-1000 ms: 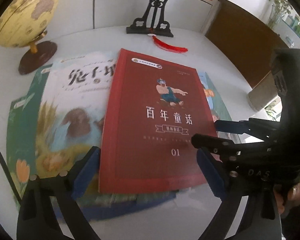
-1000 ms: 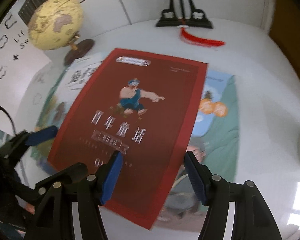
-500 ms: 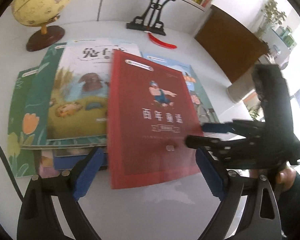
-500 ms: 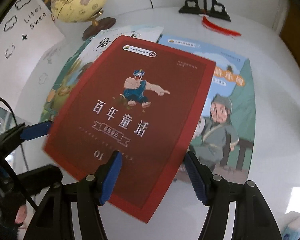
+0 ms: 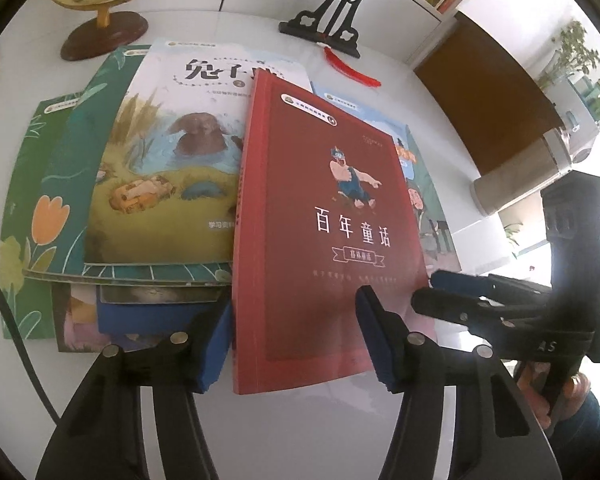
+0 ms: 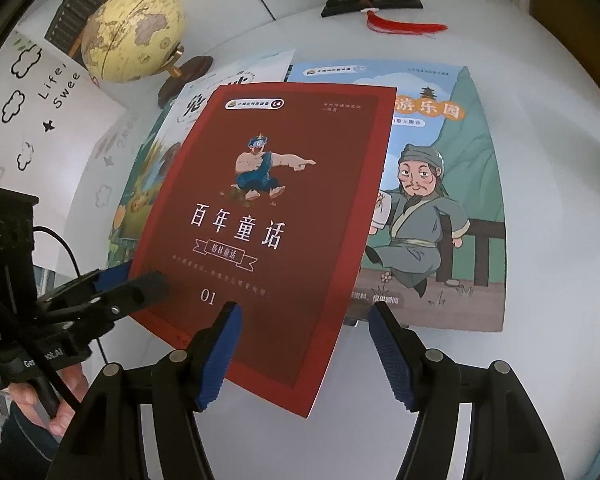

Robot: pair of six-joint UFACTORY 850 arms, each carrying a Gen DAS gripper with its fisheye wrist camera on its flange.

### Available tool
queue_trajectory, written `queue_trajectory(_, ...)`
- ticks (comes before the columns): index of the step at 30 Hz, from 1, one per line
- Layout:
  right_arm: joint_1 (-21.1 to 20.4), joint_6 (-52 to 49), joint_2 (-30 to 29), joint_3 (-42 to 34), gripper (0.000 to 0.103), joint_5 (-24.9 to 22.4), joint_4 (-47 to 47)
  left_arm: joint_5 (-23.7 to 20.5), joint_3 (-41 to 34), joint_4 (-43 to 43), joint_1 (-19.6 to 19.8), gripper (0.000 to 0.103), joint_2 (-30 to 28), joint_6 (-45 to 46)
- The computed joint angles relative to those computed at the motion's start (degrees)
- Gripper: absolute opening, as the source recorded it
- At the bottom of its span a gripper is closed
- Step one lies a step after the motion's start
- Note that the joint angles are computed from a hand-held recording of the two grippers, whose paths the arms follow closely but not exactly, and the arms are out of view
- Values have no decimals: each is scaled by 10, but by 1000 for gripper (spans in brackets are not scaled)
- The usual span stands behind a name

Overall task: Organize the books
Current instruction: 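Close the left tool on the red book and lift it off the stack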

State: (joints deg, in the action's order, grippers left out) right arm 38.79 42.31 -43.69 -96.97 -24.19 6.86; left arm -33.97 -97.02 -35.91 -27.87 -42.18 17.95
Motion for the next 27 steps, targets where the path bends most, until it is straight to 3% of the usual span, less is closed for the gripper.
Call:
queue_trajectory(7, -1, -50, 24, 53, 64, 38, 102, -1, 4, -3, 6, 43, 2, -2)
queue_trajectory(13, -6, -199, 20, 69, 48, 85, 281, 4, 8, 1, 5, 42, 3, -10)
queue_trajectory(16, -5, -171, 20, 67, 46, 92, 261, 4, 7, 19, 2, 41, 4, -28)
queue_trajectory(18, -3, -128, 25, 67, 40, 84, 221, 0, 11, 17, 2, 30, 11, -24)
queue_trajectory(24, 5, -23, 58, 71, 39, 90, 64, 15, 30, -117, 9, 29, 42, 93)
queue_trajectory(27, -3, -55, 41, 57, 38, 82, 96, -3, -4, -120, 7, 19, 16, 88)
